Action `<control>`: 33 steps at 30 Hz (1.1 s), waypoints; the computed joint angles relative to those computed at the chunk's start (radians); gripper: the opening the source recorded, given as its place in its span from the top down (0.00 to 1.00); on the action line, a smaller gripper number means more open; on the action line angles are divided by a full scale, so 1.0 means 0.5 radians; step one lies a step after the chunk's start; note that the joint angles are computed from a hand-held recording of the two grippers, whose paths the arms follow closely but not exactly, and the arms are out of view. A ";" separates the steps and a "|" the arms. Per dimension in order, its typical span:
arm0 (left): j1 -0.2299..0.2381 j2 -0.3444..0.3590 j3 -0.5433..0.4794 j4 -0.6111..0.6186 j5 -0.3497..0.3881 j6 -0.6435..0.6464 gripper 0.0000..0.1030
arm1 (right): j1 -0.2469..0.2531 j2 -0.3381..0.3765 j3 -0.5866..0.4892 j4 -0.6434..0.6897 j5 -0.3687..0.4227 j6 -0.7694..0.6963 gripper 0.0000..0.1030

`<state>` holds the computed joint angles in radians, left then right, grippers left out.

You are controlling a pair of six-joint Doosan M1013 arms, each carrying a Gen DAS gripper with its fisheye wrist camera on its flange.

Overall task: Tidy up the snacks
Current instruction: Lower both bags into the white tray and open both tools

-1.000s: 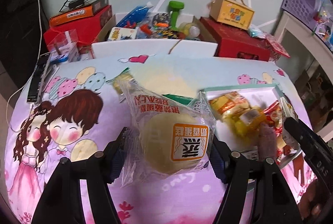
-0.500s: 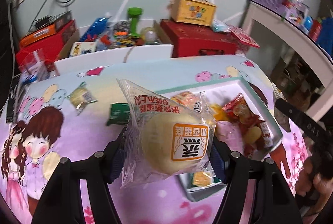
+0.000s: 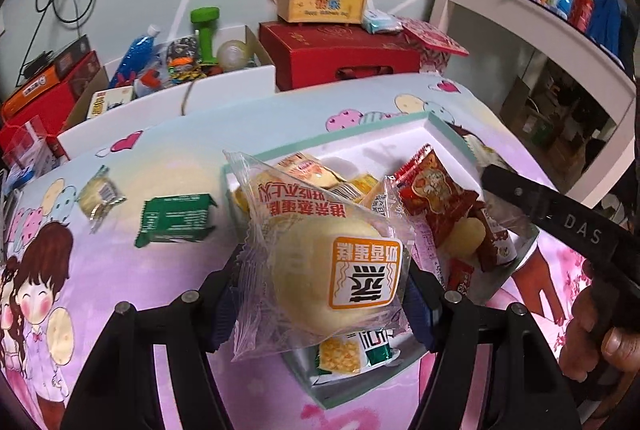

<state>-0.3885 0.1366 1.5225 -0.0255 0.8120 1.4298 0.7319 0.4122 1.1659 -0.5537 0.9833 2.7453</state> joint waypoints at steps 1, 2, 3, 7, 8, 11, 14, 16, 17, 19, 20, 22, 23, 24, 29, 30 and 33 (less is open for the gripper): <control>-0.006 0.008 -0.001 -0.002 0.002 0.009 0.31 | 0.000 0.005 -0.001 0.009 0.003 -0.009 0.46; -0.009 0.015 -0.002 -0.006 0.004 0.021 0.31 | -0.002 0.013 -0.009 0.022 0.009 -0.026 0.46; -0.012 0.021 -0.005 -0.007 0.007 0.027 0.31 | -0.004 0.022 -0.018 0.034 0.016 -0.043 0.46; -0.032 0.049 -0.014 0.001 0.013 0.044 0.31 | -0.009 0.045 -0.040 0.070 0.033 -0.091 0.46; -0.034 0.054 -0.015 -0.002 0.012 0.052 0.31 | -0.010 0.049 -0.044 0.074 0.036 -0.100 0.46; -0.045 0.066 -0.019 0.005 0.009 0.060 0.31 | -0.009 0.062 -0.060 0.074 0.056 -0.122 0.46; -0.050 0.074 -0.022 0.018 0.014 0.057 0.31 | -0.008 0.066 -0.067 0.074 0.064 -0.132 0.46; -0.051 0.076 -0.023 0.022 0.017 0.054 0.31 | -0.006 0.067 -0.069 0.066 0.068 -0.132 0.45; -0.051 0.076 -0.022 0.025 0.016 0.047 0.31 | -0.006 0.068 -0.071 0.065 0.072 -0.133 0.45; -0.046 0.078 -0.025 0.021 0.019 0.045 0.31 | -0.008 0.069 -0.072 0.069 0.076 -0.137 0.45; -0.044 0.078 -0.026 0.018 0.022 0.043 0.31 | -0.008 0.069 -0.074 0.072 0.078 -0.141 0.45; -0.042 0.081 -0.032 0.016 0.031 0.038 0.30 | -0.008 0.072 -0.079 0.074 0.084 -0.148 0.44; -0.043 0.080 -0.032 0.024 0.031 0.022 0.29 | -0.008 0.072 -0.080 0.075 0.087 -0.151 0.44; -0.040 0.080 -0.035 0.012 0.038 0.028 0.27 | -0.007 0.073 -0.083 0.074 0.090 -0.156 0.43; -0.037 0.075 -0.042 -0.023 0.058 0.053 0.27 | -0.007 0.077 -0.089 0.084 0.097 -0.175 0.43; -0.039 0.073 -0.043 -0.017 0.058 0.053 0.27 | -0.007 0.077 -0.089 0.084 0.098 -0.176 0.43; -0.042 0.068 -0.045 -0.002 0.060 0.051 0.27 | -0.008 0.078 -0.090 0.087 0.103 -0.176 0.43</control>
